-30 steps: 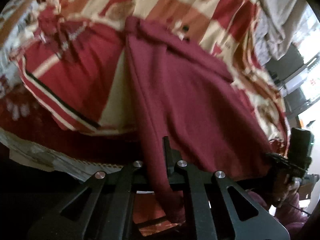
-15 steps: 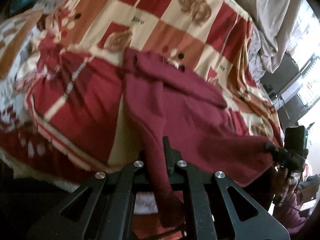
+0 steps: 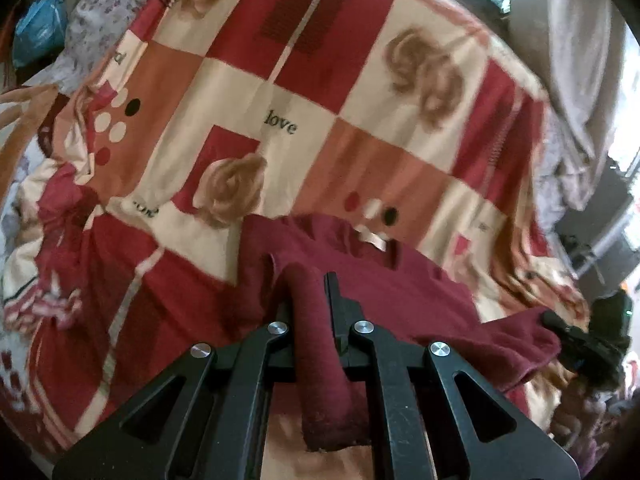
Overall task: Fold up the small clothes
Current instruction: 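Lift the hem and fold it toward the collar with both grippers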
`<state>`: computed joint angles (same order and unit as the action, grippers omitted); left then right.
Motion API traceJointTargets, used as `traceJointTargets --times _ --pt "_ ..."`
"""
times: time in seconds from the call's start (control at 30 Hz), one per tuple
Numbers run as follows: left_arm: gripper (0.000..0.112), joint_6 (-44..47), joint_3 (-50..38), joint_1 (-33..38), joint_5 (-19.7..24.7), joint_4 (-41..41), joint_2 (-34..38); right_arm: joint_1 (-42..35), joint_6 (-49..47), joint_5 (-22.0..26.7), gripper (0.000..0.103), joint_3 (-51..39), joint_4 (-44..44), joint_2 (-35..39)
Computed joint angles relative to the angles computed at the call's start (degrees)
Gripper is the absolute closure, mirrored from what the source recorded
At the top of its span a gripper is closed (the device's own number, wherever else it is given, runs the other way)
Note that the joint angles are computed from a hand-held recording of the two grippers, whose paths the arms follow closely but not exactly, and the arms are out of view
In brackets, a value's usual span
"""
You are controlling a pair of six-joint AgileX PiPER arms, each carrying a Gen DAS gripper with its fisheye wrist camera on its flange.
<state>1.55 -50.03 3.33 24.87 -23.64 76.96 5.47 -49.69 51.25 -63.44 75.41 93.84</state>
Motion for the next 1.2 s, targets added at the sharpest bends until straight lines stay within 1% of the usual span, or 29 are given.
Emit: traceJointTargets --times 0.03,0.07,0.13,0.17,0.27,0.3,0.33,0.37,0.4,0.43,0.5,0.57,0.6,0.7,0.73,0.77,0.8,0.83,0.87,0.93,0.97,1.0,1.07,1.13,1.2 --pt "0.109 -0.6 -1.7 -0.2 -1.4 0.1 3.1 -0.1 1.8 -0.8 0.092 -2.8 -1.6 2.7" --pt "0.109 -1.3 -3.8 -0.2 -1.9 0.7 6.4 0.2 3.3 -0.7 0.092 -5.7 -2.6 5.4" --pt "0.109 -3.5 -8.0 -0.4 -3.0 2.7 12.3 0.2 4.5 -2.2 0.092 -9.7 -2.7 10.6" --pt "0.109 -4.3 -9.8 -0.4 -3.1 3.4 14.7 0.5 6.3 -3.4 0.092 -12.5 -4.3 13.2" --pt "0.109 -2.6 -15.6 0.2 -2.6 1.6 22.1 0.6 8.8 -4.6 0.092 -18.7 -5.9 19.8" --pt "0.109 -1.3 -17.7 0.9 -2.2 -0.2 24.9 0.8 10.6 -4.9 0.092 -21.3 -7.0 22.5" --pt "0.108 2.3 -19.1 1.7 -1.6 -4.2 26.9 1.3 14.0 -5.2 0.091 -24.8 -10.1 25.3" --pt "0.106 5.8 -20.2 2.4 -0.6 -8.1 28.4 1.7 17.7 -4.9 0.088 -28.7 -13.8 28.1" --pt "0.103 7.3 -21.6 3.2 0.5 -9.9 30.1 1.8 19.8 -3.9 0.078 -31.7 -16.6 30.0" --pt "0.101 8.2 -22.3 3.7 1.3 -10.9 30.9 1.7 20.0 -3.4 0.067 -32.9 -17.3 30.7" --pt "0.100 13.2 -22.0 5.2 2.5 -16.1 31.2 0.9 18.4 -3.8 0.062 -32.4 -17.1 29.4" --pt "0.095 12.8 -22.6 5.7 4.2 -15.4 31.0 0.3 17.2 -3.4 0.062 -31.3 -17.5 27.1" --pt "0.095 13.6 -22.7 5.9 4.8 -15.6 30.5 0.4 16.9 -4.1 0.062 -30.1 -18.4 25.2" --pt "0.087 16.3 -21.9 6.2 5.1 -18.0 28.9 3.1 13.0 -8.0 0.062 -26.2 -22.0 20.0" --pt "0.080 17.1 -22.1 6.3 5.6 -19.0 28.9 3.7 12.1 -9.4 0.062 -24.9 -21.3 18.9" --pt "0.072 18.4 -22.5 6.4 6.3 -20.3 29.3 3.8 11.5 -9.3 0.062 -24.7 -20.2 18.6" --pt "0.058 20.2 -22.8 6.6 6.7 -22.4 29.7 4.2 10.9 -8.7 0.062 -24.4 -18.9 18.5" --pt "0.045 21.1 -22.9 6.8 6.5 -23.8 29.9 4.8 10.5 -9.1 0.062 -24.1 -18.3 18.6" --pt "0.037 21.3 -22.7 6.7 5.0 -24.8 29.9 5.1 9.7 -8.6 0.062 -24.1 -18.0 18.6" --pt "0.035 22.1 -22.9 7.1 3.9 -26.6 30.0 6.4 7.2 -9.4 0.062 -23.2 -18.7 18.8" --pt "0.035 22.4 -23.4 7.5 4.2 -27.1 30.4 7.6 7.1 -11.4 0.062 -23.0 -20.4 18.8" --pt "0.035 21.8 -24.1 7.7 4.6 -26.4 30.6 8.4 8.8 -12.2 0.062 -24.1 -22.8 19.4" --pt "0.035 20.5 -24.2 7.6 4.4 -24.3 30.4 9.7 18.3 -10.3 0.062 -29.9 -31.3 22.9" --pt "0.035 16.8 -24.2 6.9 4.2 -19.5 30.3 11.6 29.2 -6.2 0.062 -40.9 -42.8 31.3" --pt "0.035 13.3 -23.9 6.2 4.4 -14.8 30.1 12.8 40.3 -5.1 0.062 -50.6 -54.2 39.5"
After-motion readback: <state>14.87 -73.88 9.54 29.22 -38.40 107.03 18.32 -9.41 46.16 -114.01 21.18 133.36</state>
